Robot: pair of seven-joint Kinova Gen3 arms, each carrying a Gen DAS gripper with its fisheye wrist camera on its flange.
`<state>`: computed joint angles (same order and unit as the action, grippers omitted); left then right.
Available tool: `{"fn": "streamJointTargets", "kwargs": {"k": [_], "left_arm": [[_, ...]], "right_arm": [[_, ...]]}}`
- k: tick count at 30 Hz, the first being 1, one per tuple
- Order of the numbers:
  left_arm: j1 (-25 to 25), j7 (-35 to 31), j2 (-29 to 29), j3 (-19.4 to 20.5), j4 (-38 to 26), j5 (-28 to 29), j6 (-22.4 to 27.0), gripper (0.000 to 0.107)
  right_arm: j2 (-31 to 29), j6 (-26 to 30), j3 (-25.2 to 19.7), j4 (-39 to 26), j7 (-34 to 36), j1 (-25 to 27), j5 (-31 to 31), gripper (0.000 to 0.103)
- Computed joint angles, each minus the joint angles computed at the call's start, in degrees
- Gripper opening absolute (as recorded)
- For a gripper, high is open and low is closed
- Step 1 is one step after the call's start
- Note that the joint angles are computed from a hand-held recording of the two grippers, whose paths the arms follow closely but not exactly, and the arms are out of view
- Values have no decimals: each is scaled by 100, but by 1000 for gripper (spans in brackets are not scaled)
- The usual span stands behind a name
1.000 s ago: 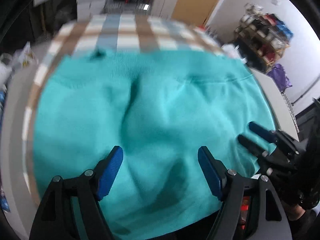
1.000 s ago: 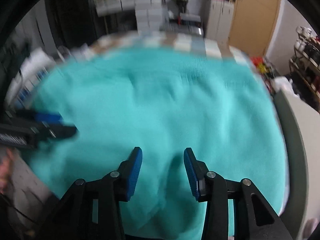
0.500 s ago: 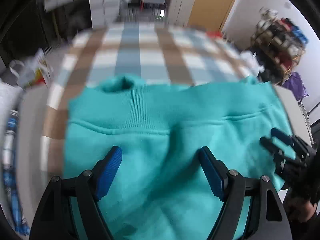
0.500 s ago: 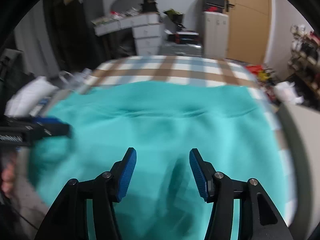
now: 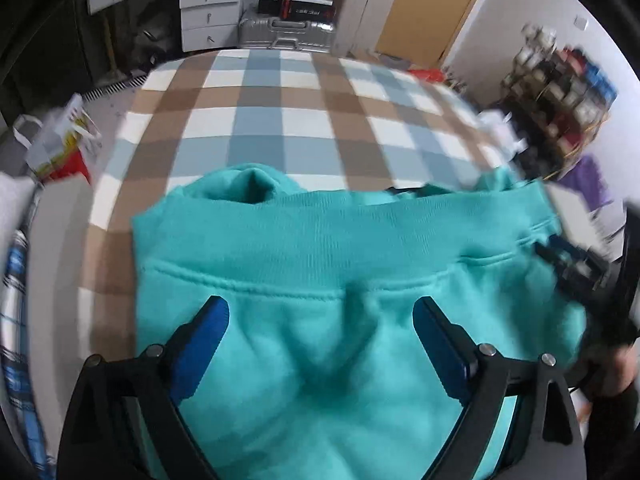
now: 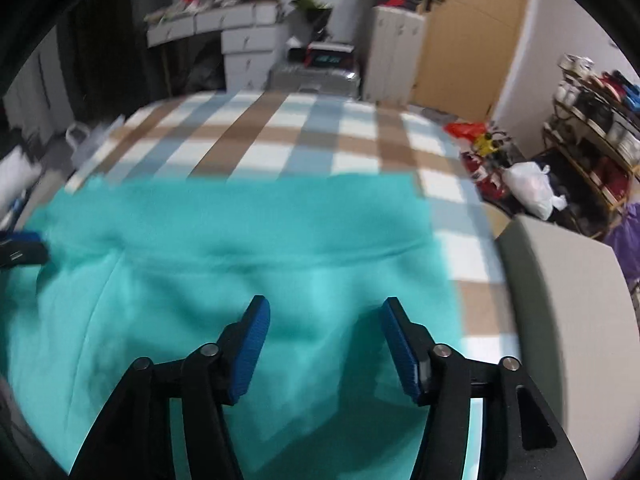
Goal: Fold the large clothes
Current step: 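Release the hoodie and smooth the folded bundle with both open grippers, then press the folded teal hoodie flat with both open grippers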
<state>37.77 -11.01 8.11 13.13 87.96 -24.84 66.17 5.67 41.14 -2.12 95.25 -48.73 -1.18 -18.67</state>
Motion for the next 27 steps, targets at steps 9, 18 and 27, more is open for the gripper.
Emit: {"fn": "streamJointTargets", "kwargs": {"k": [9, 18, 27], "left_arm": [[-108, -365, 144, -169, -282, 382, -166, 94], [-464, -1001, 818, -498, -575, 966, -227, 102], [412, 131, 23, -54, -404, 113, -228, 101]], "right_arm": [[602, 1351, 230, -1269, -1049, -281, 499, 56], [1525, 1496, 1969, -1879, -902, -1808, 83, 73], [356, 2580, 1648, -1091, 694, -54, -1999, 64]]}}
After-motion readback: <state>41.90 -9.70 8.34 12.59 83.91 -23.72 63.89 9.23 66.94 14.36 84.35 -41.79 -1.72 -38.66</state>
